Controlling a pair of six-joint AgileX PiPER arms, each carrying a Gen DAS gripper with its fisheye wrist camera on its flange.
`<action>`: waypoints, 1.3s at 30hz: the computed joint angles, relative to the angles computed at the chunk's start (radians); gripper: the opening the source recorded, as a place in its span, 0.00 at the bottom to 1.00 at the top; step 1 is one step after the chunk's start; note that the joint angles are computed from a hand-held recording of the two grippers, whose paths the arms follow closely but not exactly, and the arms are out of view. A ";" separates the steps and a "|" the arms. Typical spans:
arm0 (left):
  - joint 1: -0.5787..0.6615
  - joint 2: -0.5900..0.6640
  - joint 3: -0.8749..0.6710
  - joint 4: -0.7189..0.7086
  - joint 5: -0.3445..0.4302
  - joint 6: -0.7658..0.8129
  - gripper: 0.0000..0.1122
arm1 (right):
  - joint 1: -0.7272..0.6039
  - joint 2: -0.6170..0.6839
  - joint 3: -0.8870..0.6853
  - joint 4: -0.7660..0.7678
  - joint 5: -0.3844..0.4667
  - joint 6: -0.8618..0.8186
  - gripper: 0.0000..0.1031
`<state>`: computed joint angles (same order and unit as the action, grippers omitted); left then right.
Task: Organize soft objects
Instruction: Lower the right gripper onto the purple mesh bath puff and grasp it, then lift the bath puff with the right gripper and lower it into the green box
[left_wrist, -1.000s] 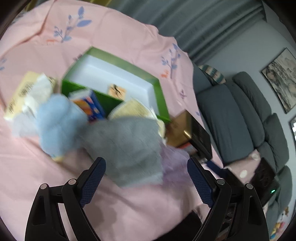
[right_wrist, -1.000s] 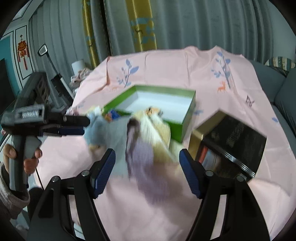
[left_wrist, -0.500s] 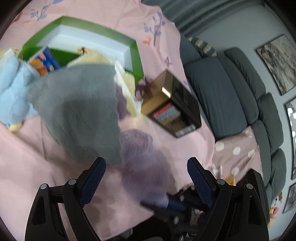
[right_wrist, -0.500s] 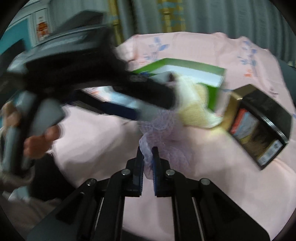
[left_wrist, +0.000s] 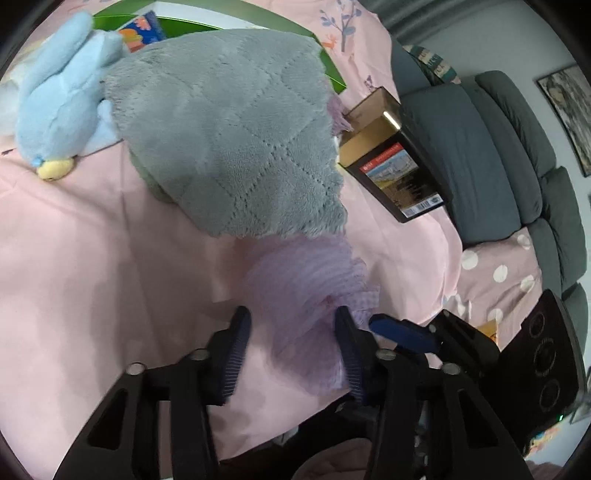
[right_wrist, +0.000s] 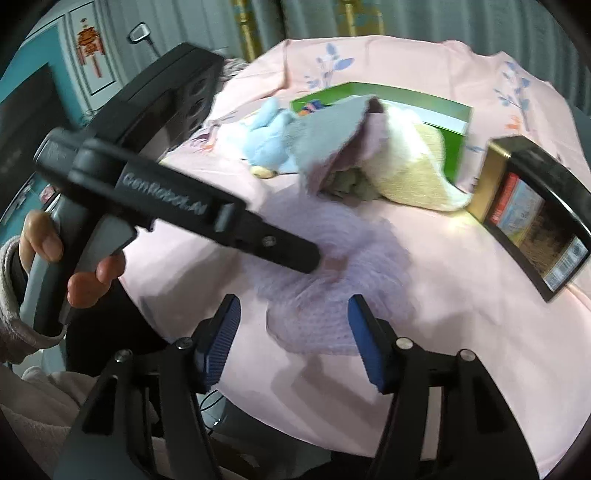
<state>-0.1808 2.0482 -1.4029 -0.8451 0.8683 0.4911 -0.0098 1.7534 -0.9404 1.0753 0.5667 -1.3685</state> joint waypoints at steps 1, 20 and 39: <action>-0.003 0.003 -0.001 0.000 -0.004 -0.002 0.38 | -0.020 0.003 -0.004 0.002 0.012 0.008 0.58; -0.003 -0.076 0.075 -0.018 -0.084 0.023 0.17 | 0.031 0.075 -0.041 0.156 -0.098 -0.030 0.11; 0.039 -0.218 -0.139 0.128 -0.121 -0.075 0.17 | 0.069 -0.035 -0.222 0.380 -0.105 -0.224 0.11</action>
